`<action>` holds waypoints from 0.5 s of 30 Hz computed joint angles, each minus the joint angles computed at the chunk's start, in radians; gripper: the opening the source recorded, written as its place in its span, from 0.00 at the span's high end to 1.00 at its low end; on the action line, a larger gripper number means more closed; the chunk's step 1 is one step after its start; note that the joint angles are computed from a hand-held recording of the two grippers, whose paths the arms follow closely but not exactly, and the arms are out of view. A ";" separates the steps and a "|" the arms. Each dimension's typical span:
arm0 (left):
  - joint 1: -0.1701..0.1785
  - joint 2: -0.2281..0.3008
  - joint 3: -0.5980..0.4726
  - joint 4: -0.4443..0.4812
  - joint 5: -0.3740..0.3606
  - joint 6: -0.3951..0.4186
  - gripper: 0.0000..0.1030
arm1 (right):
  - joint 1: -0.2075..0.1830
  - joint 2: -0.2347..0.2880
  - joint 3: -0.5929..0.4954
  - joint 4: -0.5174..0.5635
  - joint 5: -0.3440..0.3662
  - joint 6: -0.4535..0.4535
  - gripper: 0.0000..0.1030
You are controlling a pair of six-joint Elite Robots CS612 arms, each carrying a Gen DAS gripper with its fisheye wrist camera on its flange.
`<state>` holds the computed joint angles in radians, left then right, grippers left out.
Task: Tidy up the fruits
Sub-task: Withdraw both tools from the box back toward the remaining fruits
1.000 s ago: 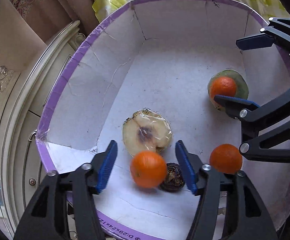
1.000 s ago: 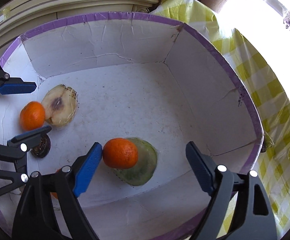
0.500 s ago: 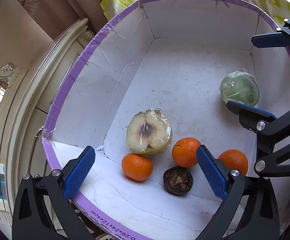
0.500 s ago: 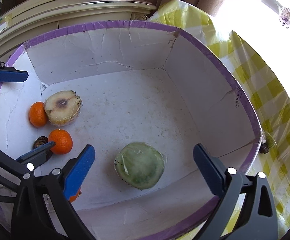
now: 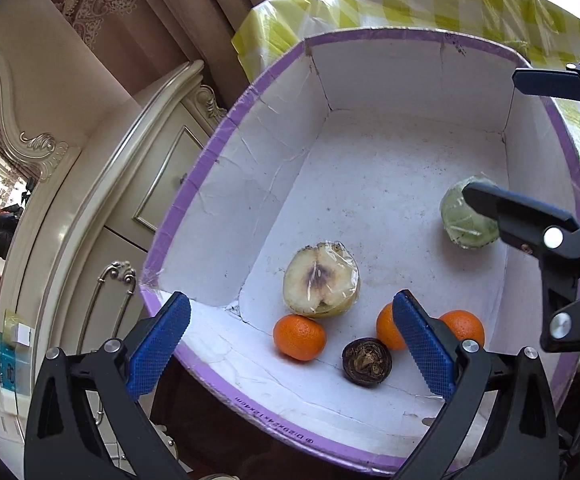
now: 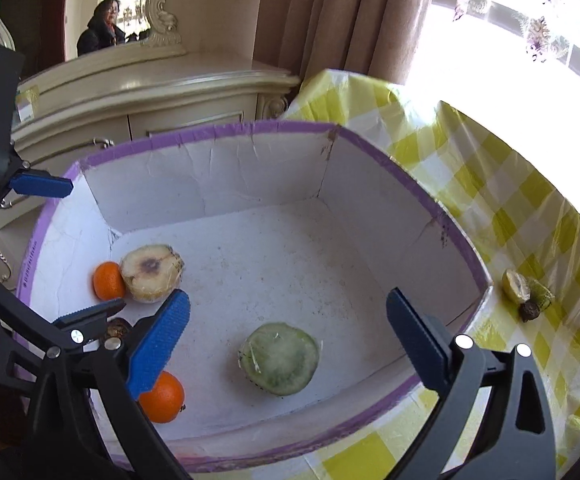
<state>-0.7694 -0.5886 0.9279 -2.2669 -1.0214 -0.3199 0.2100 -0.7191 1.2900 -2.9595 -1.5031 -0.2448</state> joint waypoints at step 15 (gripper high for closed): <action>-0.097 0.156 -0.189 -0.804 -0.018 0.364 0.04 | -0.157 -0.049 0.256 -0.701 -0.170 0.417 0.02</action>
<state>-0.8668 -0.4322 0.7384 -3.0707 -1.0390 0.0444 0.0529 -0.7677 1.5461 -3.6607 -1.6732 0.1720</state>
